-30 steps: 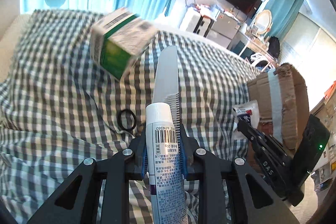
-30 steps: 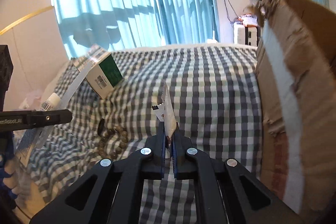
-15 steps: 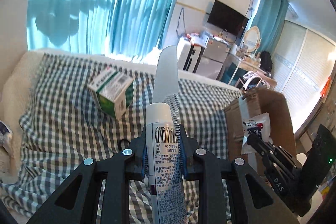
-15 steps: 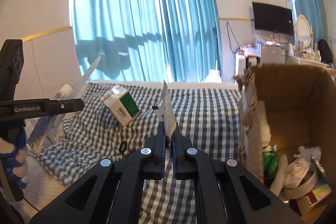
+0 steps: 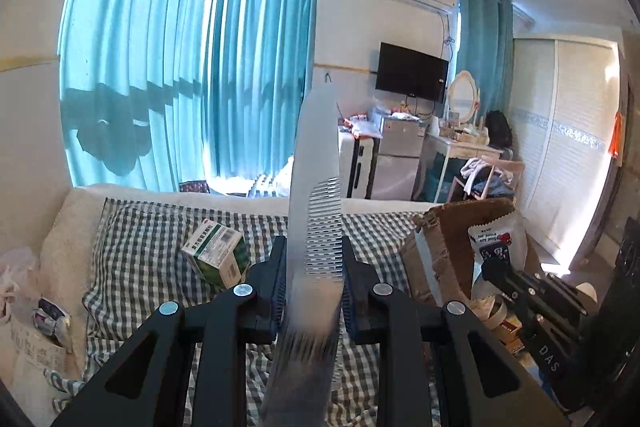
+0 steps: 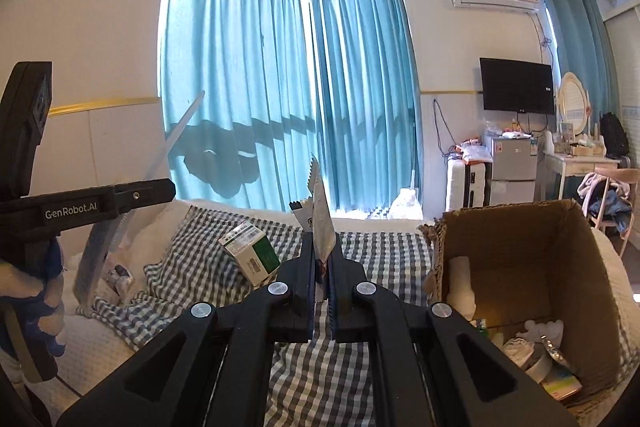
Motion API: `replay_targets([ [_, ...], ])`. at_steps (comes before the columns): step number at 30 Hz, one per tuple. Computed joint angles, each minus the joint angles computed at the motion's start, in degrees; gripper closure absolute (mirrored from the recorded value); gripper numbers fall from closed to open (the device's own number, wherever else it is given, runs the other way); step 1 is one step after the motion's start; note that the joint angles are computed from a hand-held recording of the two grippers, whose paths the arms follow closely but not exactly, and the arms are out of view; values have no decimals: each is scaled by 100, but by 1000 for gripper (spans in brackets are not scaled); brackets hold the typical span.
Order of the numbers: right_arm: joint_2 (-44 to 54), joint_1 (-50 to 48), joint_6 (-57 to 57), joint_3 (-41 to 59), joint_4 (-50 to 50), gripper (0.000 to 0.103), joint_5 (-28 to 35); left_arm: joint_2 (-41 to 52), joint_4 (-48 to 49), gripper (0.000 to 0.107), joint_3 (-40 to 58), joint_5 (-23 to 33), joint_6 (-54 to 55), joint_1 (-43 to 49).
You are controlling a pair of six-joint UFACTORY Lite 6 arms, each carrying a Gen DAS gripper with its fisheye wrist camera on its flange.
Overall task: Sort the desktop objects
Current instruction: 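Carry the white comb and white sachet over the cardboard box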
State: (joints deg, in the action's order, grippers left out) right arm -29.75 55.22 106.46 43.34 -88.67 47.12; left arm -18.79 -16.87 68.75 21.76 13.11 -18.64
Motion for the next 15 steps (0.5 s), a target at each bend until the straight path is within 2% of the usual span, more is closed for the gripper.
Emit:
replay_targets([
  [2, -149, 157, -77, -48, 75, 99, 165, 12, -161, 102, 12, -36, 100, -33],
  [4, -359, 298, -222, -125, 170, 99, 326, 62, -337, 102, 56, 4, 214, -27],
  [10, -619, 424, -362, -149, 243, 99, 540, 283, 240, 103, 202, -77, -398, -287],
  [15, -853, 128, -393, -304, 298, 99, 327, 421, 895, 103, 144, -210, -1026, -610],
])
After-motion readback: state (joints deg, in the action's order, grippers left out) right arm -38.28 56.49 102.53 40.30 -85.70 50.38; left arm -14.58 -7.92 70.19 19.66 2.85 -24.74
